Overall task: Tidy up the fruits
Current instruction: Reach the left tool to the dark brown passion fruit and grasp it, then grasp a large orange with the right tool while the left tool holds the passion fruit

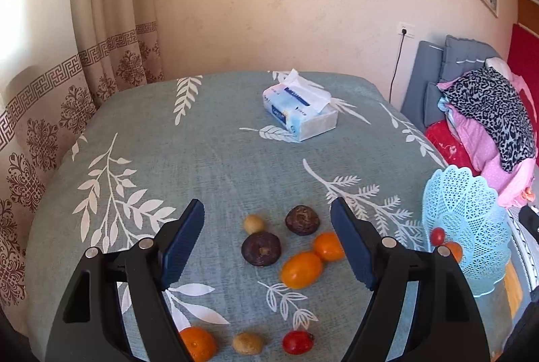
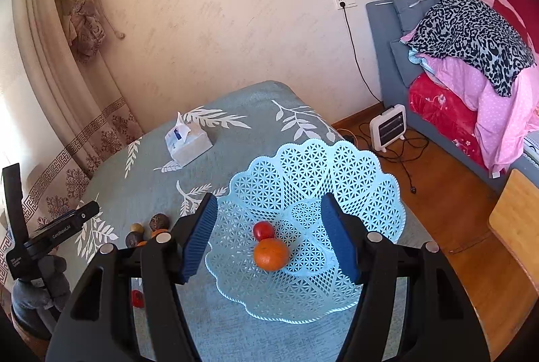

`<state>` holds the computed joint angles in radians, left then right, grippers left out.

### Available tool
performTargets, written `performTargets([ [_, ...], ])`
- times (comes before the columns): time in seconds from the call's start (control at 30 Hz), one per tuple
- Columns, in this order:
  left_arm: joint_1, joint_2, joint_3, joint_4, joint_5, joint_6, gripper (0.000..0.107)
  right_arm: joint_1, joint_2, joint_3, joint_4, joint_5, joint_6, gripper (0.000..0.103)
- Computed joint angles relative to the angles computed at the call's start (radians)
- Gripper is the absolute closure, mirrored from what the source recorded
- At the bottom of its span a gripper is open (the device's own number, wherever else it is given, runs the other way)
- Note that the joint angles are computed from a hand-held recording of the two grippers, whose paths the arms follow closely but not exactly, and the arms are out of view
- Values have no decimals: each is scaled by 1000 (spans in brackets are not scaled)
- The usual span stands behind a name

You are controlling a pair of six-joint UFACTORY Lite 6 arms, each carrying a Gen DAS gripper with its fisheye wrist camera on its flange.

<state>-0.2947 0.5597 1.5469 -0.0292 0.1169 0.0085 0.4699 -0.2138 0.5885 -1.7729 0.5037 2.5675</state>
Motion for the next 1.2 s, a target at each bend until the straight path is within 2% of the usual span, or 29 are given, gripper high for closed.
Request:
performTargets([
  [0.27, 27, 278, 274, 37, 148, -96, 30, 7, 55, 23, -30, -19, 19, 37],
  [0.53, 37, 504, 573, -18, 315, -82, 30, 1, 109, 47, -66, -42, 45, 37],
  [0.73, 45, 665, 808, -55, 457, -77, 41, 6, 148, 67, -78, -50, 53, 37],
  [0.83, 45, 653, 779, -65, 430, -65, 43, 6, 163, 76, -83, -55, 56, 37],
  [0.93, 48, 621, 725, -128, 405, 3, 55, 11, 181, 86, -86, -58, 58, 37],
  [0.97, 49, 611, 710, -157, 401, 33, 63, 12, 185, 89, -86, -59, 57, 37],
  [1.2, 69, 477, 489, -316, 308, 184, 64, 45, 226, 122, -71, -55, 40, 37],
])
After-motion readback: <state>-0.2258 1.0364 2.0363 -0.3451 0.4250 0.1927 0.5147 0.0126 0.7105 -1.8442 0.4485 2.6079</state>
